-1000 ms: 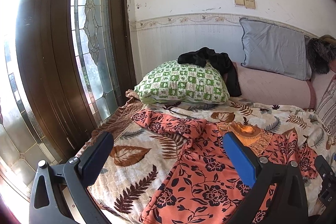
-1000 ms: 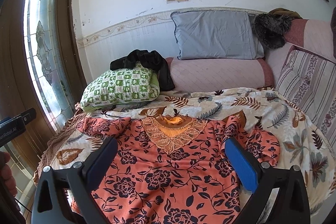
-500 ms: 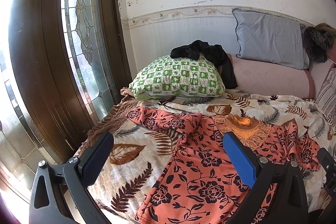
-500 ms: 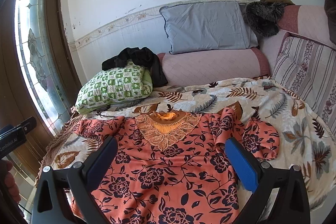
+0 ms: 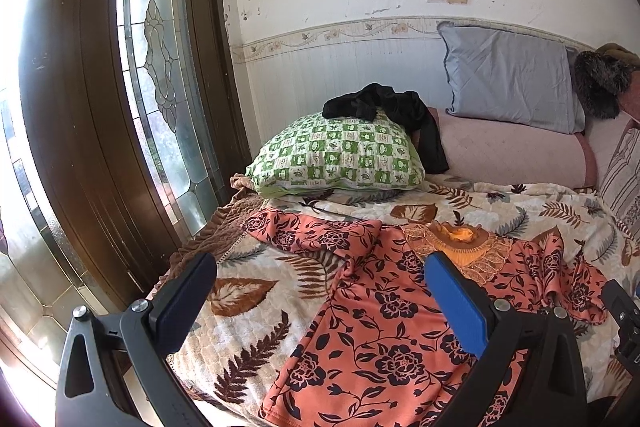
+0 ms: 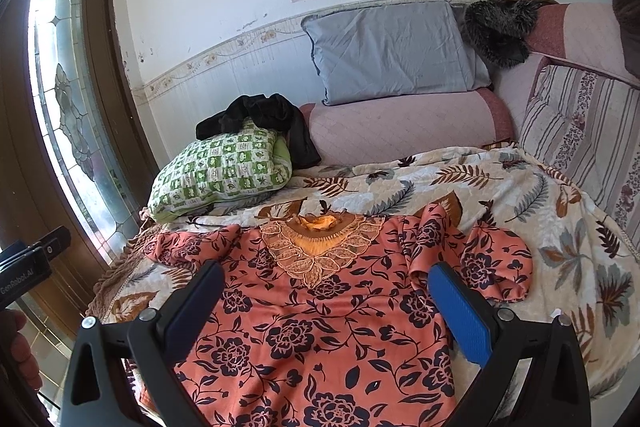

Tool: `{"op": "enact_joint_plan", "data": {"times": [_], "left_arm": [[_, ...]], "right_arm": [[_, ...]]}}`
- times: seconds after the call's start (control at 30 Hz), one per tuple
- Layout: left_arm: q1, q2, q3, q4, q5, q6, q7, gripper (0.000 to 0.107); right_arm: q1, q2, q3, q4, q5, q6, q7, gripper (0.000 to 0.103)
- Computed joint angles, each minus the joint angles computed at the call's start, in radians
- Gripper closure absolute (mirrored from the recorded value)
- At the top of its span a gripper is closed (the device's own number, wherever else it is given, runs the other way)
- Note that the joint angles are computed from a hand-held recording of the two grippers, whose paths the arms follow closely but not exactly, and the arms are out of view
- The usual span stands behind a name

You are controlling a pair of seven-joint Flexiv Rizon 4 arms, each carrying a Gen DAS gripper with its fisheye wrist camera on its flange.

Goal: Fold small clothes

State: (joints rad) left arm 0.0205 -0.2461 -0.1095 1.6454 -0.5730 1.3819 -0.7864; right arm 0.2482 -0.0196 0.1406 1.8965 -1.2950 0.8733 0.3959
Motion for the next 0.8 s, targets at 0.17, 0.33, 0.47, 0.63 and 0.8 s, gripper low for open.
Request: {"op": "enact_joint_plan", "data": {"times": [0.17,0.33,0.47,0.63,0.8], "left_arm": [[0.003,0.003,-0.004,0.003,-0.013,-0.004,0.010,0.004],[0.000,-0.002,-0.002,0.000,-0.010,-0.005,0.005,0.004],[-0.001,-0.011,0.003,-0.007,0.003,-0.009,-0.005,0.004],[0.001,-0.026,0.011,-0.024,0.027,-0.018,-0.029,0.004],[0.010,-0.039,0.005,-0.039,0.035,-0.026,-0.041,0.004]], "right_arm": [[0.001,0.009,0.005,0.004,0.002,-0.012,-0.006,0.000],[-0.001,0.010,0.005,0.007,0.004,-0.008,-0.007,0.000],[-0.001,0.004,0.004,0.001,0.015,-0.003,-0.021,0.000],[0.004,-0.025,-0.007,-0.024,0.028,0.015,-0.043,0.000],[0.017,-0.046,-0.015,-0.042,0.040,0.014,-0.069,0.000]]}}
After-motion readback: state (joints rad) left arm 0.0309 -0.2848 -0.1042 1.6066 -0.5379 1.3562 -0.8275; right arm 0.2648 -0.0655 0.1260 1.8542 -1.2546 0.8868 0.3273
